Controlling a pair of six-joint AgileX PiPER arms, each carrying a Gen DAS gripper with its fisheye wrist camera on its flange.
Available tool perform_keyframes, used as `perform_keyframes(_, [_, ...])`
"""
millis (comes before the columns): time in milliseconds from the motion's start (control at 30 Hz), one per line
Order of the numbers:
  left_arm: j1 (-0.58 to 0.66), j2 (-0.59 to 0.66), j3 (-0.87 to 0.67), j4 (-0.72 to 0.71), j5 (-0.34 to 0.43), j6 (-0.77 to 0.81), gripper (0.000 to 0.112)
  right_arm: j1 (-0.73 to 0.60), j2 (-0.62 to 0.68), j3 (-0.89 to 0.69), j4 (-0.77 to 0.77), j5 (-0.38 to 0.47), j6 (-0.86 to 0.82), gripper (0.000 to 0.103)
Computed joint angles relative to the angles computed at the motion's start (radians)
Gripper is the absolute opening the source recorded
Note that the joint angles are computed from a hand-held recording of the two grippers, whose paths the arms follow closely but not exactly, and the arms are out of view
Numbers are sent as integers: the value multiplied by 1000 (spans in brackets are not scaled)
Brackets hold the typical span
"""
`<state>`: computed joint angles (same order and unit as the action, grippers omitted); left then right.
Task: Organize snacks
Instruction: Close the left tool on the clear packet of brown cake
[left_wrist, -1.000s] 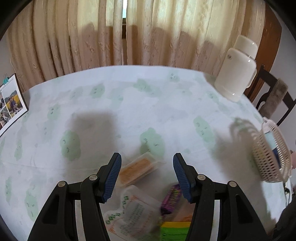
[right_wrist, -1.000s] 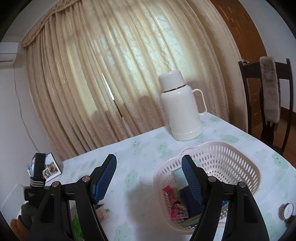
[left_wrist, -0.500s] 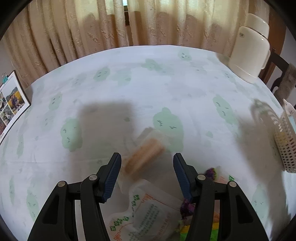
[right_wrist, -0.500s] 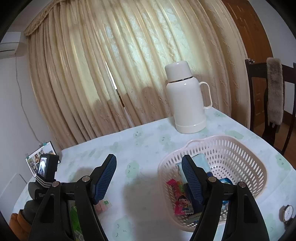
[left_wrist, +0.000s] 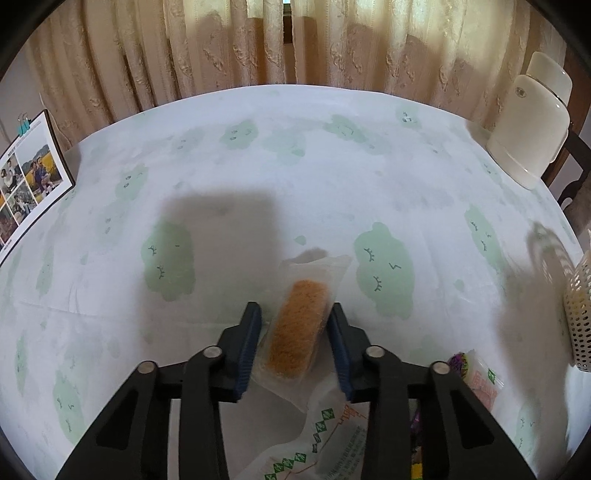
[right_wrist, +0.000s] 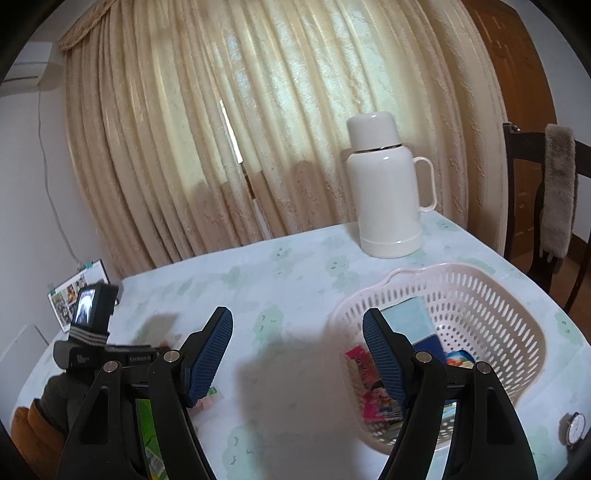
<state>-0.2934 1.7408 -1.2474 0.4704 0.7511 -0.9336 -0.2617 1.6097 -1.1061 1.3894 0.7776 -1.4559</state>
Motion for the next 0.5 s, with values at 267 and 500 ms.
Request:
perform_keyframes(267, [37,-52,48,-15,-45,-21,24,67,-3,26,-82,28,-7,74])
perform_keyframes(500, [38,-149,90,22,-45,-75,24,130,23,27,-178,41,25,74])
